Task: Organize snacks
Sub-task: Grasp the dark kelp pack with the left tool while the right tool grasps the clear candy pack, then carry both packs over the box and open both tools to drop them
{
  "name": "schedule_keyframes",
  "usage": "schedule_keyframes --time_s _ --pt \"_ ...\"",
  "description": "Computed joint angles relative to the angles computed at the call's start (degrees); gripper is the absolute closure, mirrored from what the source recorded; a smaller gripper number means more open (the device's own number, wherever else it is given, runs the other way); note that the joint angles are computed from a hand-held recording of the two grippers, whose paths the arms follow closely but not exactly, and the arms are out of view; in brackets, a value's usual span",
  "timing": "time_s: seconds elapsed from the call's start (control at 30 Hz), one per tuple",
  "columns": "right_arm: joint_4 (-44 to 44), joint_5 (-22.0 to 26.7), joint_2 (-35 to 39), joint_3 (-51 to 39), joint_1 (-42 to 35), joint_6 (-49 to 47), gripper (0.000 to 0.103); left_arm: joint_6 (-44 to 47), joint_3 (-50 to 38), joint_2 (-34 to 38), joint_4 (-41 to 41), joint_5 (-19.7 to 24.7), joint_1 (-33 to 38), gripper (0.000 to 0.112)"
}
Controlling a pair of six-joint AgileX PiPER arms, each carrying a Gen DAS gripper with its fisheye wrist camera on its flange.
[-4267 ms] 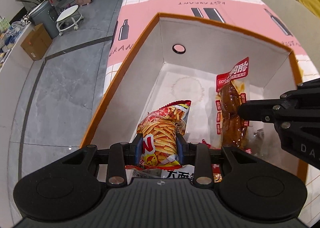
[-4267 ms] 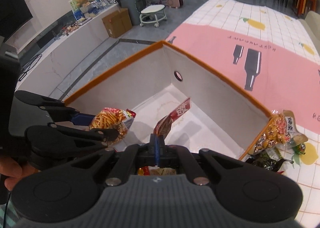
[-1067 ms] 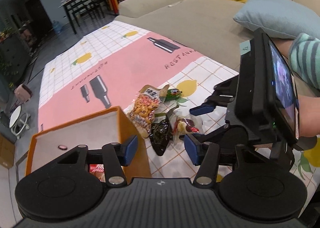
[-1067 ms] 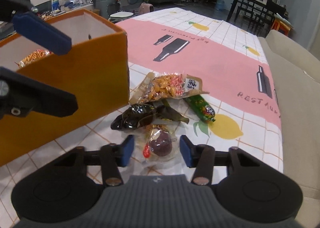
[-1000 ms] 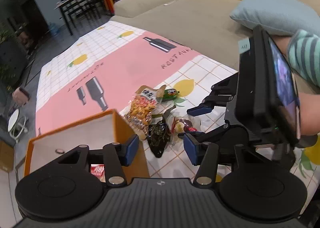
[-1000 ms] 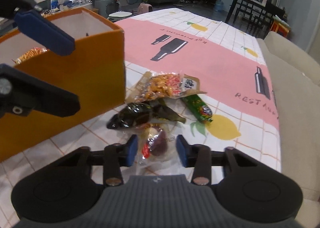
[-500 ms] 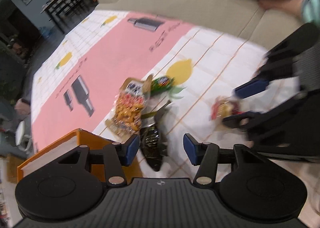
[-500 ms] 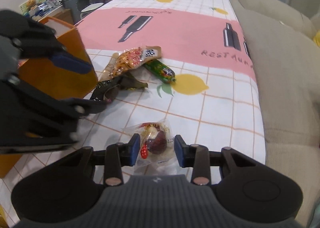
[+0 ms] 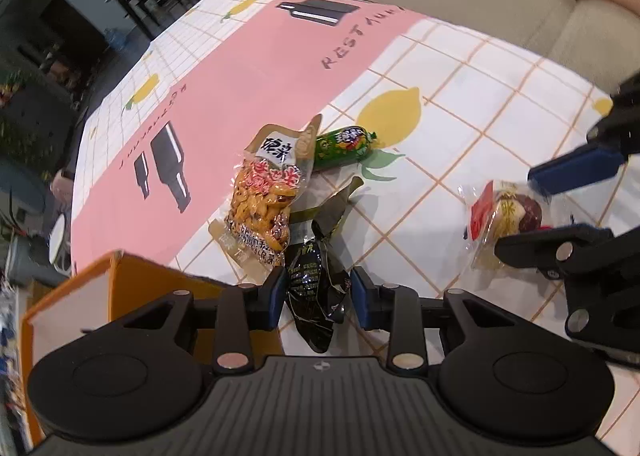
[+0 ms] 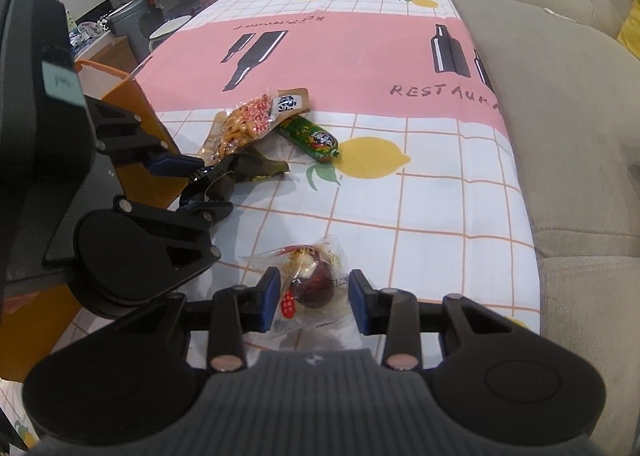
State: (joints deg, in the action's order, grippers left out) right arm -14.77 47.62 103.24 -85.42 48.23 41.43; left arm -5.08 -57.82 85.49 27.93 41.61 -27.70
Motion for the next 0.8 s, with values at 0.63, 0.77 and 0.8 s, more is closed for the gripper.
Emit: schedule_keyframes --time_s 0.63,0.77,0.8 --pt "-2.38 3.42 -5.83 2.59 4.88 4.63 0.069 -9.17 5.17 -23.50 -11.46 9.69 -3.12 0.074" --pt "-4.91 4.34 -8.73 3.77 8.54 9.32 0.069 -9.26 3.61 -29.37 -13.88 14.39 -3.25 0.074" --pt "-5.68 4.65 -9.41 4.01 9.75 10.62 0.069 -9.33 3.14 -30.79 -14.45 15.58 -3.22 0.074"
